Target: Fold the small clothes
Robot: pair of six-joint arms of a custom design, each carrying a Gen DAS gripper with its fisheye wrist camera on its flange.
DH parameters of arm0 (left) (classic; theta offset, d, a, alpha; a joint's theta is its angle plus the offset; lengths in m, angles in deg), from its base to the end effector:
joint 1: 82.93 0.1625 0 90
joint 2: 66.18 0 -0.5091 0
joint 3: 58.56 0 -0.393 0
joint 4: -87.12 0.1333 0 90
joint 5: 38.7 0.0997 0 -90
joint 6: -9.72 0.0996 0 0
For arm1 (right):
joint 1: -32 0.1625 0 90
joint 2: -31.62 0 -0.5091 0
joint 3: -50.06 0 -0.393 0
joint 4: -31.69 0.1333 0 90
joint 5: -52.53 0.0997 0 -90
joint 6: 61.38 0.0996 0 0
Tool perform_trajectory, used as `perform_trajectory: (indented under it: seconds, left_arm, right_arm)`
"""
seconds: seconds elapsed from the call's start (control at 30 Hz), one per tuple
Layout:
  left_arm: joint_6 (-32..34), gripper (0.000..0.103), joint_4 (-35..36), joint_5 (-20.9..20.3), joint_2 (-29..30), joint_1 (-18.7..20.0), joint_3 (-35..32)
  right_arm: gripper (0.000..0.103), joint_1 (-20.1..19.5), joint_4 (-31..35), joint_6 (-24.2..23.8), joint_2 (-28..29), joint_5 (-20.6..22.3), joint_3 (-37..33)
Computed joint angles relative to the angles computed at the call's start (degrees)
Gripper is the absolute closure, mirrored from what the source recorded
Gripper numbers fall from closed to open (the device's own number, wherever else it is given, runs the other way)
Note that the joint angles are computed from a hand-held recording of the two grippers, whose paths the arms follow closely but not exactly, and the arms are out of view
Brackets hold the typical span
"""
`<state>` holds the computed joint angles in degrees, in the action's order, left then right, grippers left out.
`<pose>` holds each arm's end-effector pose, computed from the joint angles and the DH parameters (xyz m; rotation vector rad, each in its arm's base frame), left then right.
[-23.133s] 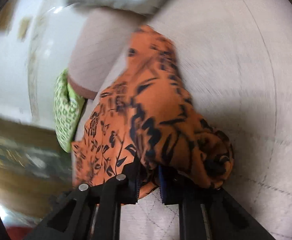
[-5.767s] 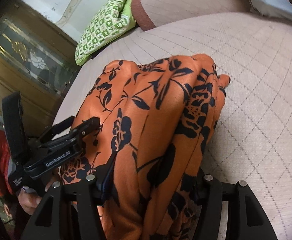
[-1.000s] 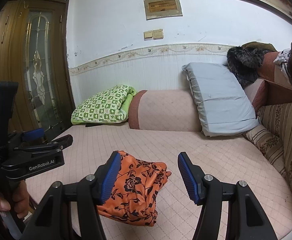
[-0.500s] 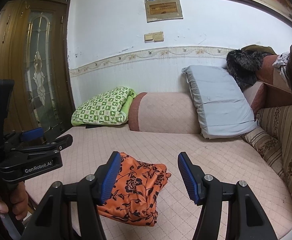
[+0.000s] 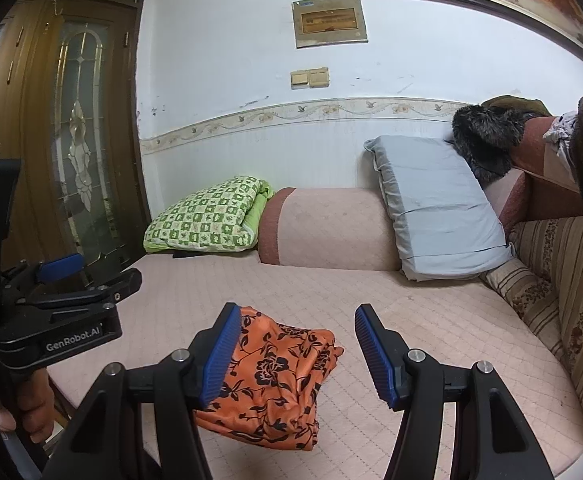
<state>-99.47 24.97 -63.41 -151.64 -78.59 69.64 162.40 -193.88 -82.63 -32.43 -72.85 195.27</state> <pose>-0.3049 -0.2476 0.2954 0.4125 1.8410 -1.2487 0.3215 -0.2611 0.2658 0.8830 -2.2401 1.3305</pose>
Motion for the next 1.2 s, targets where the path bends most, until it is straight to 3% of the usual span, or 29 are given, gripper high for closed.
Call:
perform_trajectory:
  seconds: [0.33,0.6,1.2]
  left_arm:
    - [-2.86,0.019,3.84,-1.54,-1.03,-0.24,-0.47]
    - [-1.04,0.019,1.59,-1.04,-0.97,0.62,-0.24]
    - [0.24,0.019,-0.51,-0.42,-0.64,2.25,0.11]
  right_arm:
    - [0.04,1.08,1.71,0.28,1.76,-0.35,-0.34]
    - [0.04,-0.81,4.33,1.88,1.56,0.66,-0.59]
    - [0.04,-1.35,2.57,1.44,2.19,1.38,-0.84]
